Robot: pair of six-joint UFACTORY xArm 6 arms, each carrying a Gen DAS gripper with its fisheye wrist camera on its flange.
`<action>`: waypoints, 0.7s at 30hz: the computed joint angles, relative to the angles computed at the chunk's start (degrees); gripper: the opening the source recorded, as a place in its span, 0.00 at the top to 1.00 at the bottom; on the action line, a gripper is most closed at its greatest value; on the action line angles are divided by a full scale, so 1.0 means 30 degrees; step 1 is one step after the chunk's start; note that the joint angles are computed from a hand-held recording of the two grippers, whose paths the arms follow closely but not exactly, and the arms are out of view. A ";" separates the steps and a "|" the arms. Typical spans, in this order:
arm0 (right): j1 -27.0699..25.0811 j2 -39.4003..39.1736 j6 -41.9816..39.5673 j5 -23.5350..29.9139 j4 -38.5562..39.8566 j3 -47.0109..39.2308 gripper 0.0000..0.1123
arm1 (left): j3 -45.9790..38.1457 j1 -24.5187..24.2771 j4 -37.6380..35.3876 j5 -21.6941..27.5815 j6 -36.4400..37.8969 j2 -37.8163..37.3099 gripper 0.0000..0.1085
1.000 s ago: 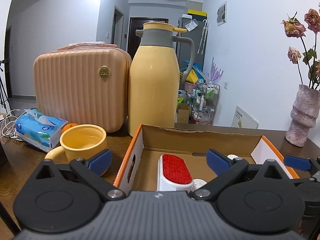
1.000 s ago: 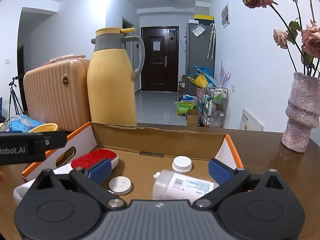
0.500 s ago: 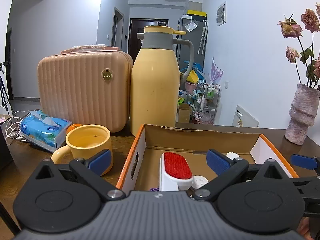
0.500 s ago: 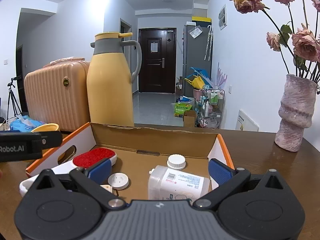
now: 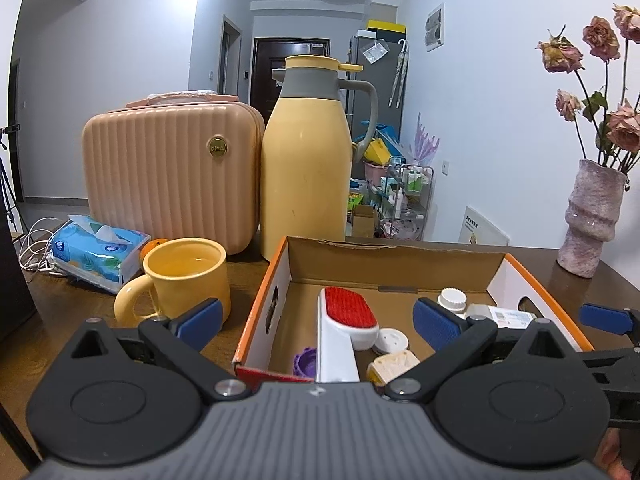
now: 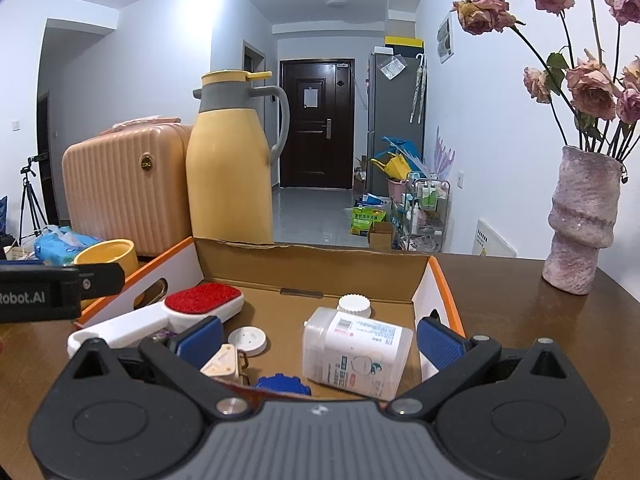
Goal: Organize rigid objects
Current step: 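Withdraw both open tools from the box back over the table items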
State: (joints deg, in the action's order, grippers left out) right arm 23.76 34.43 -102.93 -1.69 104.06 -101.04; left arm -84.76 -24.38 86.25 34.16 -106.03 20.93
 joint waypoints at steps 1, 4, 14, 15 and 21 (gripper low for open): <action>-0.0016 -0.0155 -0.0691 -0.0002 0.0671 0.0126 0.08 | 0.0191 -0.0076 0.0066 0.0075 -0.0110 -0.0146 0.05; -0.0115 -0.0658 -0.2873 0.0039 0.2748 0.0612 0.08 | 0.0870 -0.0226 0.0188 0.0110 -0.0399 -0.0647 0.05; -0.0557 -0.2485 -0.9618 0.0465 0.8957 0.2642 0.08 | 0.3065 -0.0749 0.1089 0.0300 -0.1552 -0.2325 0.05; -0.0607 -0.2704 -1.0363 0.0537 0.9611 0.2913 0.08 | 0.3296 -0.0813 0.1226 0.0294 -0.1674 -0.2492 0.05; -0.0781 -0.3740 -1.2716 0.0988 1.1691 0.4357 0.08 | 0.4472 -0.1240 0.1722 0.0381 -0.2127 -0.3325 0.05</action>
State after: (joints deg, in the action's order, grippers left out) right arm 21.42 23.21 -141.08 1.27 139.13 -87.97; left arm -71.35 -28.10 91.41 35.30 -112.41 10.96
